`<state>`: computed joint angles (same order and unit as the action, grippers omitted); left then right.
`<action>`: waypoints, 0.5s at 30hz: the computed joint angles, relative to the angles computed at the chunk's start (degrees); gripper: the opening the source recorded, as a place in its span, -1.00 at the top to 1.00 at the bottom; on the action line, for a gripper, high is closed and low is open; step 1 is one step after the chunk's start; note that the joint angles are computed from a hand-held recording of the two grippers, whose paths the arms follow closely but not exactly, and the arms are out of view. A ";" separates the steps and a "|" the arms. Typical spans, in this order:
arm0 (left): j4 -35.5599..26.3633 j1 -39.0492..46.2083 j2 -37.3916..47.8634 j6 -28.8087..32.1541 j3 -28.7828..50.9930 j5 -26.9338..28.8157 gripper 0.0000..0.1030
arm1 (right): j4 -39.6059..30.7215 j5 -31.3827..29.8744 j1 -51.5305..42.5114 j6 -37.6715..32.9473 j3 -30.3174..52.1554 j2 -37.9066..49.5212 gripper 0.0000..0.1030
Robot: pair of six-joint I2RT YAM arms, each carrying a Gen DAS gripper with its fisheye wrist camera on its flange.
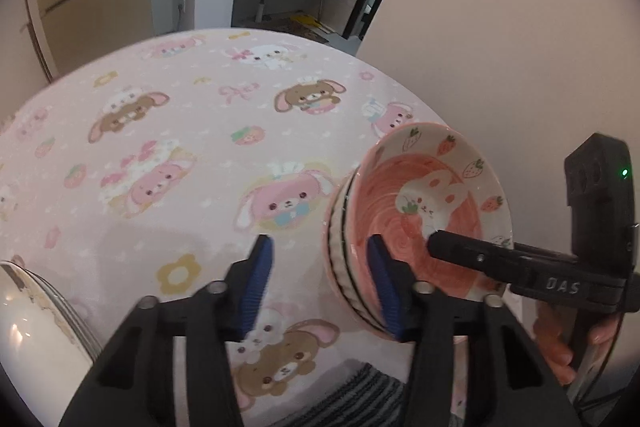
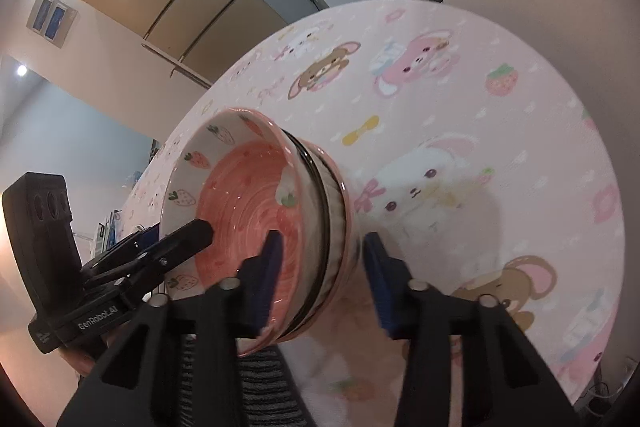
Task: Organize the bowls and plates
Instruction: 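Close the left gripper on the bowl rim while the right gripper grips the opposite rim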
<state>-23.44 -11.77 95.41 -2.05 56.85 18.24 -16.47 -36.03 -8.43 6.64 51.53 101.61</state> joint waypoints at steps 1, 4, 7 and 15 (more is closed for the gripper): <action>-0.34 -0.03 0.55 -0.70 0.55 0.29 0.13 | 0.42 0.19 0.11 0.38 0.07 0.50 0.22; -0.49 -1.23 2.49 -1.52 2.19 -1.87 0.19 | 0.76 0.43 -0.27 1.25 0.31 1.29 0.23; -2.11 -1.24 5.14 -1.95 4.15 0.16 0.24 | 0.22 -0.33 -0.43 1.85 1.34 2.49 0.26; -2.47 -1.26 7.08 -4.05 4.84 4.42 0.25 | 1.10 -4.59 -1.85 1.52 1.78 5.05 0.28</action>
<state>-25.92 -13.03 102.49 -6.10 61.68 22.65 -15.37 -40.61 -10.28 8.15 53.31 106.66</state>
